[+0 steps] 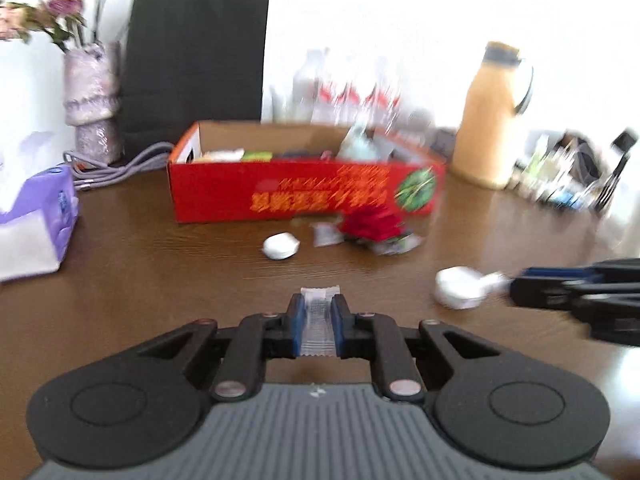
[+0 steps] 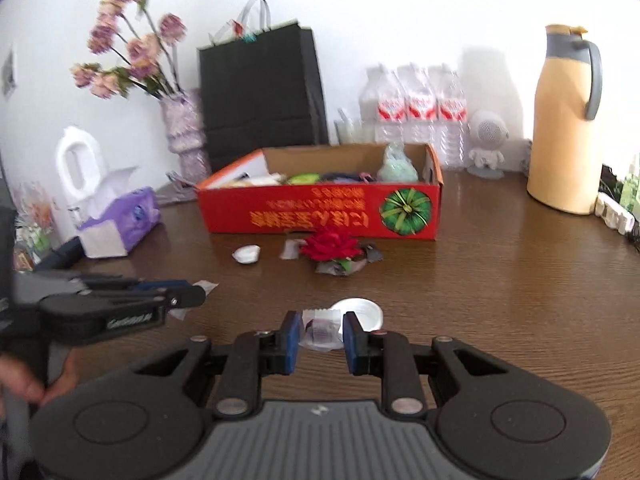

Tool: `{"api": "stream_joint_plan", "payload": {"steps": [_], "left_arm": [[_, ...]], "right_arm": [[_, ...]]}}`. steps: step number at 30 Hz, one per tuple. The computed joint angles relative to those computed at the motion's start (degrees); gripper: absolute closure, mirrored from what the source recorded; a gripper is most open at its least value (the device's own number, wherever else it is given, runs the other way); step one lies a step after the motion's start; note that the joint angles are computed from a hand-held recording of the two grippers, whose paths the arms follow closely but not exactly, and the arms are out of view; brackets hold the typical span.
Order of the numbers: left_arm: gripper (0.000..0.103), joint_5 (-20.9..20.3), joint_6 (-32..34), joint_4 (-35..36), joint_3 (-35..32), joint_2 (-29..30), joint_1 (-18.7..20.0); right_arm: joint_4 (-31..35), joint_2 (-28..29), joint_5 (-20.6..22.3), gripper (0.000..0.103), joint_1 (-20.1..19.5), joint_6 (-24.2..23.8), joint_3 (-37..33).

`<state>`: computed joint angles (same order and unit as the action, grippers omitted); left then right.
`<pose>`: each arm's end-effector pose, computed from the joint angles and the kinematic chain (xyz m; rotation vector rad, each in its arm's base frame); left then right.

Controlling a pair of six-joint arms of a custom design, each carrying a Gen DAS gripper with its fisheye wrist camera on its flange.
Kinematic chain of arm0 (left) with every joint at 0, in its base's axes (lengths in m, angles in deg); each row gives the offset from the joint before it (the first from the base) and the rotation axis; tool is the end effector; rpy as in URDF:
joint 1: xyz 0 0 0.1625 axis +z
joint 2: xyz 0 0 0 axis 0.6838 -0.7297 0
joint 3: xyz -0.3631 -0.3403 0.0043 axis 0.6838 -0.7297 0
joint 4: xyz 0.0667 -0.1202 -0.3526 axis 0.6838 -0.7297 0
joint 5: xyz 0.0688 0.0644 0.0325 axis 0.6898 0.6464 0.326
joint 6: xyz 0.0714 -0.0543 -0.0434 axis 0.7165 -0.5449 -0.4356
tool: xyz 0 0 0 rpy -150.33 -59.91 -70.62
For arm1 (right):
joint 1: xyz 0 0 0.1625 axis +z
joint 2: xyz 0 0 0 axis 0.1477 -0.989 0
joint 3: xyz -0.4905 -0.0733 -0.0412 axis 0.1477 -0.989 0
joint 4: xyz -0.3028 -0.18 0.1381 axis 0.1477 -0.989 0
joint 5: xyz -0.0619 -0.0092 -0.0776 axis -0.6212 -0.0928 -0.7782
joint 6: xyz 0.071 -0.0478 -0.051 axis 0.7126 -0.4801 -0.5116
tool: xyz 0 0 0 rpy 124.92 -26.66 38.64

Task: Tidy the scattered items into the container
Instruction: 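Lift both wrappers and carry them over the box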

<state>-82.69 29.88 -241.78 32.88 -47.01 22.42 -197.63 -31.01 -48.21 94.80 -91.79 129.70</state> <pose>-0.0659 -0.6047 0.2345 0.5928 2.2239 -1.2277 0.2629 -0.6289 0.0482 0.9405 -2.3974 1.0656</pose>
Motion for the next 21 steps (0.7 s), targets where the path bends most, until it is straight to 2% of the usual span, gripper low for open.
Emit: {"api": "stream_joint_plan", "payload": {"steps": [4,8,11,15,18,21], "left_arm": [[0.088,2.0,0.7,-12.8,7.7,0.6,-4.2],[0.088,4.9,6.9,-31.6,12.7,4.3,-8.4],[0.088,5.7,8.7,-39.4,15.3,5.8,-10.4],[0.088,7.5,9.6,-43.1,16.8,6.5,-12.2],[0.088,7.1,10.6,-45.1,16.9,6.9,-12.7],[0.088,6.0,11.5,-43.8,15.2,6.5,-12.3]], "right_arm": [[-8.9,-0.1,3.8,0.081,0.3,-3.0,4.4],[-20.1,0.4,7.7,0.081,0.1,-5.2,9.3],[-27.8,1.1,9.6,0.081,-0.2,-6.5,12.8],[-34.3,2.0,10.3,0.081,-0.6,-7.2,16.0],[-37.3,2.1,11.9,0.081,-0.9,-7.1,17.5],[-38.4,2.1,12.9,0.081,-0.9,-7.1,17.0]]}}
